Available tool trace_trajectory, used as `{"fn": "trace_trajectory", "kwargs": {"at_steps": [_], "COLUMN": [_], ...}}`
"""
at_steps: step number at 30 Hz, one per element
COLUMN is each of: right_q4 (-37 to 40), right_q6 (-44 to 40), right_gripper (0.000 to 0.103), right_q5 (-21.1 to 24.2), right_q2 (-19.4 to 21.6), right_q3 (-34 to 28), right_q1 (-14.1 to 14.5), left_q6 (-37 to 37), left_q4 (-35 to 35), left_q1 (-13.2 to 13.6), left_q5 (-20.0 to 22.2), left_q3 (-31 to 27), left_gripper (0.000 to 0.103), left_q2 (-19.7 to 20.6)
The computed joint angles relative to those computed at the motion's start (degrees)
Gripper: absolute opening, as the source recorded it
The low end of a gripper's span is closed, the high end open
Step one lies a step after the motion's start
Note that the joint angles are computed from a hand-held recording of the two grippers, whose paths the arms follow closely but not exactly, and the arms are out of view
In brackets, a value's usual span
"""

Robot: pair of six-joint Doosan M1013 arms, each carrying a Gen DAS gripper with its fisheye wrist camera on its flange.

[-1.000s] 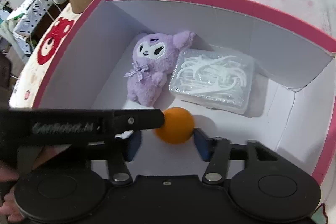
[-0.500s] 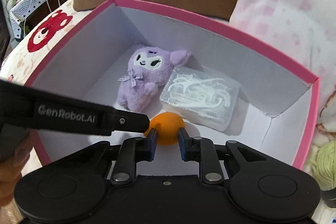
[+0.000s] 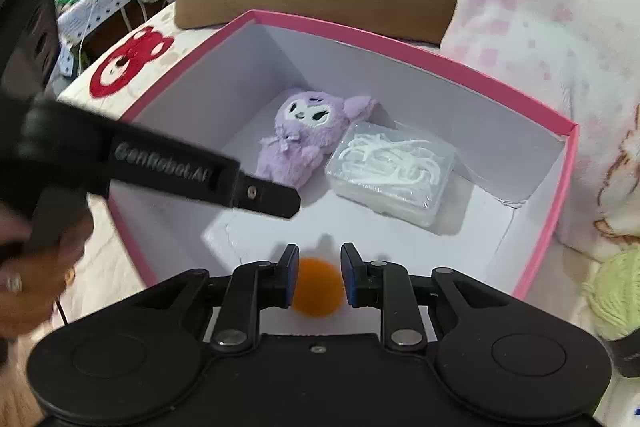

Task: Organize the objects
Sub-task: 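Open the left gripper to release the sponge and withdraw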

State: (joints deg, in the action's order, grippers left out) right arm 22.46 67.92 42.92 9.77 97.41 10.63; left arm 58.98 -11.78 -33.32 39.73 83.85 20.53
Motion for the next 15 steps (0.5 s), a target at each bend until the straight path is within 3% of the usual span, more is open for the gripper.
{"fn": "trace_trajectory", "kwargs": {"at_steps": [15], "right_q4": [-4.9], "right_q6": [3.74], "right_gripper": [0.046], "right_q5": [0.04], "right_q2": [-6.79], "right_q3": [2.03], "right_q1": [0.15], "left_q6": [-4.05], "left_q4": [7.91], "left_q1": [-2.73], "left_q5": [6.93], "left_q3": [-1.74], "left_gripper": [0.045], "left_q2": [-3.25]}}
